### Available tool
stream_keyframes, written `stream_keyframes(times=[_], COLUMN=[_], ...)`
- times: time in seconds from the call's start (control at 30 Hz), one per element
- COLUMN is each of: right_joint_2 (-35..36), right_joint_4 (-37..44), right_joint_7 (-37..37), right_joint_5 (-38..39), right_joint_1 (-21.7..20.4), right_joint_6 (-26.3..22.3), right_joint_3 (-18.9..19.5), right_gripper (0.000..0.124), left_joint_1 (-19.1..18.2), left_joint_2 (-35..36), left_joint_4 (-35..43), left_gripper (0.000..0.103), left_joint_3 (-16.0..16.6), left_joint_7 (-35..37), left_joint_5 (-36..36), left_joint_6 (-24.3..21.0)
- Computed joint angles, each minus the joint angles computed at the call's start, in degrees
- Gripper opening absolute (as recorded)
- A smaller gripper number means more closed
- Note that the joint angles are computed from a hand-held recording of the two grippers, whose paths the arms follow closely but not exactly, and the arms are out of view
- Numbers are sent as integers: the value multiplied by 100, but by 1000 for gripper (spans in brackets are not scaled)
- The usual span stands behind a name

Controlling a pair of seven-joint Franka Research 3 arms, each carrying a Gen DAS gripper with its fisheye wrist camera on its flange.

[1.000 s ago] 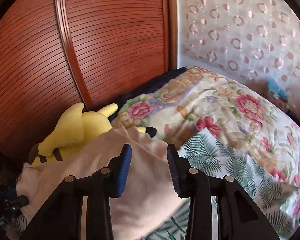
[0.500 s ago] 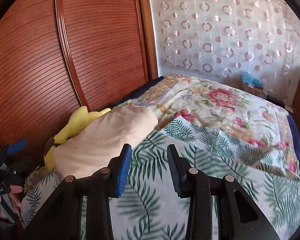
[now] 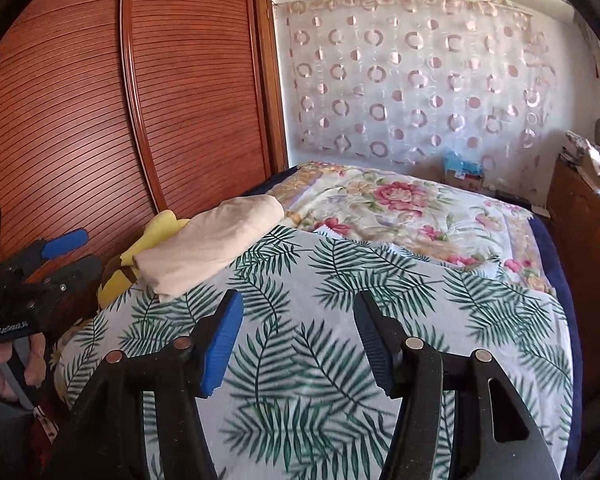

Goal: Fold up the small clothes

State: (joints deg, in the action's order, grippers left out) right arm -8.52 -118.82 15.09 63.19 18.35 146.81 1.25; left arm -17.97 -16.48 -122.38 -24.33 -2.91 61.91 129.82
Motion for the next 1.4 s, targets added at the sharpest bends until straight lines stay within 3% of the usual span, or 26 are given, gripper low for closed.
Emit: stream_keyframes(times=[0.13, 0.4, 0.53, 0.67, 0.73, 1.07, 1.4], right_joint_2=[-623, -1896, -2453, -2825, -2979, -2813, -2726], right_joint_4=[-593, -1606, -1999, -2295, -2443, -2540, -2475], right_joint_7=[19, 536, 935, 1297, 1450, 1859, 2245], right_joint_5=[126, 60, -129, -419, -549, -1041, -1581], right_joint_1=[-7, 227, 313, 401, 491, 1223, 1573], right_joint_6=[179, 1257, 1671, 1947, 2074, 2766, 2882], right_joint_3=[-94, -252, -326, -407, -445, -834, -1214], right_gripper=[63, 63, 63, 63, 63, 63, 63], left_joint_1=[-91, -383, -506, -611, -661, -756, -778], left_joint_2=[164, 525, 558, 689, 674, 734, 725], left_joint_4=[308, 1014, 1154, 1388, 1385, 1440, 1423], left_gripper=[83, 83, 83, 83, 83, 83, 83], left_joint_3=[-116, -235, -164, -231, -193, -145, -123], left_joint_7=[78, 270, 265, 325, 292, 296, 284], left_joint_5=[40, 258, 330, 407, 423, 415, 423], left_joint_6=[-162, -686, -553, -889, -835, -881, -884])
